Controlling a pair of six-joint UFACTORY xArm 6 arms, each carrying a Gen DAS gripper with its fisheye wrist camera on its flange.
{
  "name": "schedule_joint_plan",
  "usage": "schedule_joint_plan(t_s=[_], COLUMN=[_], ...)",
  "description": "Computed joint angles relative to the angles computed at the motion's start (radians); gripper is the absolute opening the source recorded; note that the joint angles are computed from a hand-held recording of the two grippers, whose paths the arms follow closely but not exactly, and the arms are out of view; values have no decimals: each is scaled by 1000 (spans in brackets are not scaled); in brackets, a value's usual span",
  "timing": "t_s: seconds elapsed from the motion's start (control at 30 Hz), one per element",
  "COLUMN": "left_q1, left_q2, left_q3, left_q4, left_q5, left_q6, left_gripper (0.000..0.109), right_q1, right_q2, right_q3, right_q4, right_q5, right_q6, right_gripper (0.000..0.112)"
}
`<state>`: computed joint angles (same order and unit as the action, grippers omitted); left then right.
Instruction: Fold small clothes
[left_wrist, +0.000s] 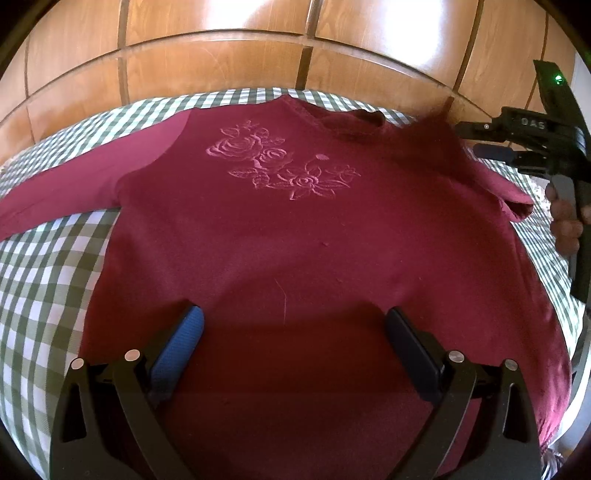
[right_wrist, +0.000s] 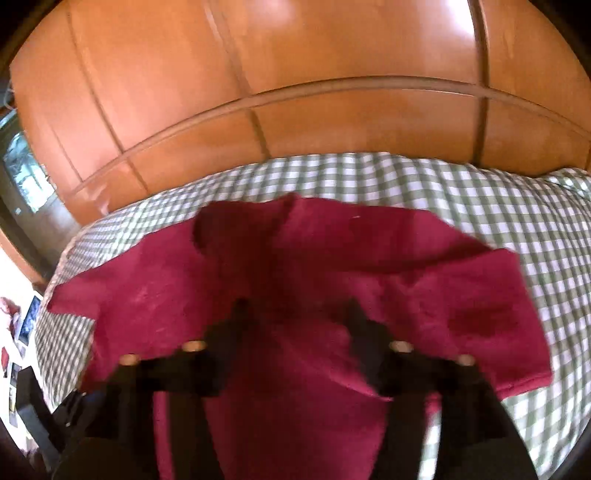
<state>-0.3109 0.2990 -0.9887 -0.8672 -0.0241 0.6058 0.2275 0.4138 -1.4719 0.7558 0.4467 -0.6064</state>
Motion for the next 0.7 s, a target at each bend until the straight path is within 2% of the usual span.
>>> schedule_joint_plan(t_s=[0.07, 0.1, 0.17, 0.23, 0.27, 0.37, 0.43, 0.57, 0.7], left_q1=[20, 29, 45, 66, 76, 84, 81, 61, 36], left_q2=[-16, -25, -35, -32, -23, 17, 70, 199, 369], left_q3=[12, 5, -19, -74, -108, -198, -293, -491, -730], left_q4=[118, 122, 66, -69, -107, -138, -133, -79, 70], left_q5=[35, 66, 122, 209, 255, 330, 402, 498, 582], left_q6=[-107, -125, -114, -40, -24, -18, -37, -133, -311], left_gripper=[98, 97, 93, 73, 69, 68, 58, 58, 58], right_q1=[4, 4, -6, -11, -15, -23, -17, 41, 97], right_q2=[-53, -88, -159, -213, -240, -273, -287, -290, -260], right_q3=[73, 122, 216, 296, 348, 440, 488, 544, 533], right_q4=[68, 110, 193, 205, 209, 207, 214, 385, 589], right_q5=[-27, -43, -46, -51, -64, -89, -124, -253, -356], right_q6=[-61, -102, -176, -190, -196, -190, -195, -379, -587], right_gripper=[76, 80, 84, 85, 85, 85, 85, 91, 98])
